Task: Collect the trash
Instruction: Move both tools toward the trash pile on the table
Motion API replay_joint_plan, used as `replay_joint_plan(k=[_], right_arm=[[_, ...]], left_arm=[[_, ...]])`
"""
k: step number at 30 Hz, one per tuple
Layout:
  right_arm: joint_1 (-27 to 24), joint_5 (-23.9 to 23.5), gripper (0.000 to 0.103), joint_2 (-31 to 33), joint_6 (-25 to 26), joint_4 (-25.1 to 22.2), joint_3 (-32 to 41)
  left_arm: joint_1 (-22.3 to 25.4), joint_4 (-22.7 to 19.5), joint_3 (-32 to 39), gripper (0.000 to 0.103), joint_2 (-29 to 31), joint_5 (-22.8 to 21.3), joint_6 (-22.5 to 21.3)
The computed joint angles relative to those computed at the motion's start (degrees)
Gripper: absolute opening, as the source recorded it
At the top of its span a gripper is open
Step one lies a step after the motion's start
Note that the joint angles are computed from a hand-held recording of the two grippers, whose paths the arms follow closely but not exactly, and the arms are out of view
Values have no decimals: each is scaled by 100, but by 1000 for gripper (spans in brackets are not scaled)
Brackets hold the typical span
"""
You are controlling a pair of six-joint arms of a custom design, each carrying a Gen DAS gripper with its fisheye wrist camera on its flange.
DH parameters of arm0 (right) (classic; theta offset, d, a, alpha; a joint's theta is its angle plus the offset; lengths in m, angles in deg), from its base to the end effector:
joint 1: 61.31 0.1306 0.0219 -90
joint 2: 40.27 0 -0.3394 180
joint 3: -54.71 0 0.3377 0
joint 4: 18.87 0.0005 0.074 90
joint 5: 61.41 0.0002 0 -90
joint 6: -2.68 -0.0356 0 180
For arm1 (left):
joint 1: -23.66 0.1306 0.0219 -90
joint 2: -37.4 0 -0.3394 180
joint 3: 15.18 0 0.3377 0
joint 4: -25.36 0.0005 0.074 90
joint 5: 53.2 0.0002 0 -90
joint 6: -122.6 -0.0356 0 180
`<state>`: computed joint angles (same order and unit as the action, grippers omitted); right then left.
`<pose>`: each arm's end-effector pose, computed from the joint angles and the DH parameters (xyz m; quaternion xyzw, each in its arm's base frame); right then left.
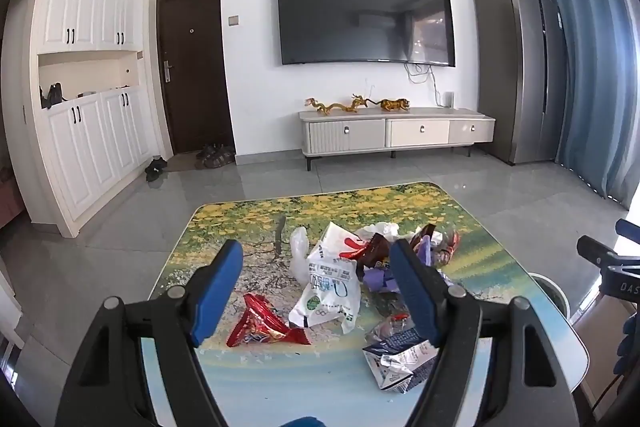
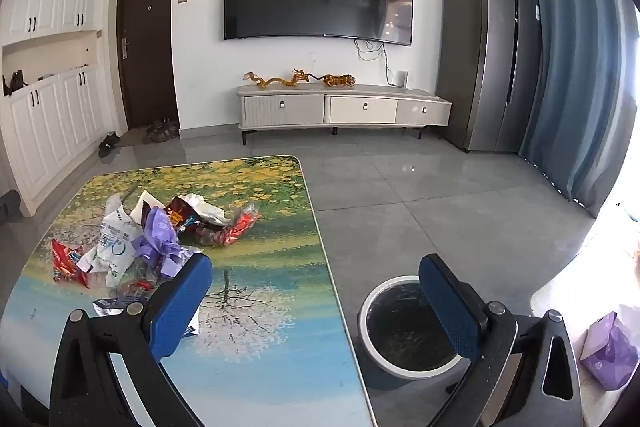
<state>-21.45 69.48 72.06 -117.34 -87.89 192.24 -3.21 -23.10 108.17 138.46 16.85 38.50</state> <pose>0.4214 0.3208 0.5183 0.0626 0.8705 -0.0529 0.4853 0.4476 -0.2137 0.5442 0.0621 0.8387 -0.0058 0.5410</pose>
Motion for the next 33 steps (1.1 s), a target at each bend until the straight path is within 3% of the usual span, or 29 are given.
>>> replay_joint_plan(k=[8,22,24,33], right_arm=[[-99,-45,103,-5,39,83,-127],[-225,-170,103,-93,67,213,-344],[-226,-60,103,-198,218,589,-591],[-151,18,103,-237,285,623,-490]], left_arm=[[-38,-223,243,75,236,25,-5],[-63,-249,269,75,339,129,1],[-44,-251,258,75,318,164,22],[16,-275,211,75,245,189,60]])
